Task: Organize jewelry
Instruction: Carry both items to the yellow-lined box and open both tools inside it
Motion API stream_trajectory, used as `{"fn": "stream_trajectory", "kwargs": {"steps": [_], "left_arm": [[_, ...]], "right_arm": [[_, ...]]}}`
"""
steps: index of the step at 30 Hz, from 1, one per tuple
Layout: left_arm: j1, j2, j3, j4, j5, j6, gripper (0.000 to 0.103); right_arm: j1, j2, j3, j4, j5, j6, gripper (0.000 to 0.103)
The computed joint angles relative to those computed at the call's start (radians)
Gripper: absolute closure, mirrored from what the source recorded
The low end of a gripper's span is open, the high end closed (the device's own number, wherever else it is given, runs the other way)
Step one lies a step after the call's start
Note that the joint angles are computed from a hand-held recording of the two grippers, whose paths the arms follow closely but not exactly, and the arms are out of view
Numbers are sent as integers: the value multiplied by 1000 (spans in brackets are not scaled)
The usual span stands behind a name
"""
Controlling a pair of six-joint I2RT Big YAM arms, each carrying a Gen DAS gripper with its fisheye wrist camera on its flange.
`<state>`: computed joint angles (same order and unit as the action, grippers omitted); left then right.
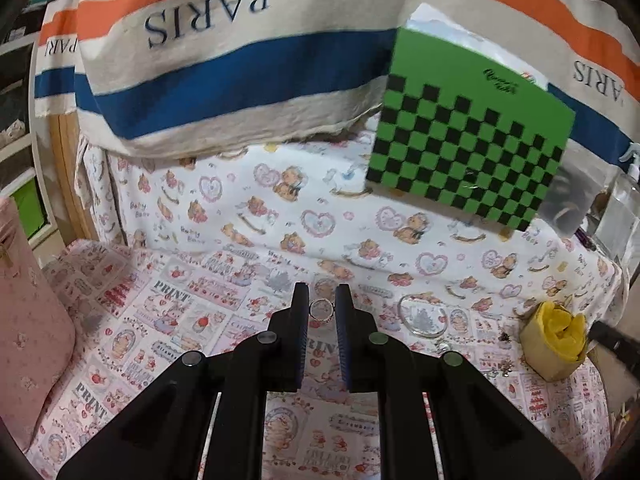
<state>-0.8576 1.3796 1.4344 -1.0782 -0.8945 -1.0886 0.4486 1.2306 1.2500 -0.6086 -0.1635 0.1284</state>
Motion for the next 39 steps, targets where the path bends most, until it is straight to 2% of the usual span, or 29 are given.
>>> {"fn": "stream_trajectory", "kwargs": {"steps": [1,3,8,12,14,15,17,19,22,25,28,31,33,35,36,37,39], "left_arm": [[-6,3,4,1,-15,6,91],[-19,5,5,24,-38,30,91],[-45,-2,3,121,-26,121,91],[-55,27,42,168,3,197,91],[-45,58,68,190,59,209,91],[-39,85,93,169,82,201,91],[-31,148,156,109,120,185,91],[-30,194,202,103,152,205,91],[-38,301,341,38,148,226,91],[-48,400,482,36,171,287,91],[-44,520,655,13,260,326,91],[-37,645,838,-62,356,327,91],[-38,740,978,-129,387,353,91],[-40,817,1103,-199,409,342,91],[-38,823,1111,-191,429,335,91],[-38,820,1102,-169,441,340,90],[-43,831,1126,-180,415,355,76]], "right_arm": [[-28,-3,-1,9,-25,24,101],[-64,-10,-14,43,-22,54,101],[-130,20,-10,81,-9,87,101],[-172,58,-8,110,-44,91,100],[-190,66,-19,142,-44,87,100],[-195,68,-25,156,-41,90,98],[-211,68,-35,173,-76,97,88],[-224,68,-35,167,-86,108,88],[-250,71,-32,156,-105,117,87],[-286,79,-30,151,-141,162,80],[-306,75,-38,160,-115,205,78],[-316,70,-50,184,-69,250,78],[-323,79,-46,184,-91,255,78],[-324,89,-38,174,-101,258,78],[-323,90,-36,173,-98,259,78],[-323,90,-36,173,-95,257,77],[-326,84,-37,166,-80,260,73]]}}
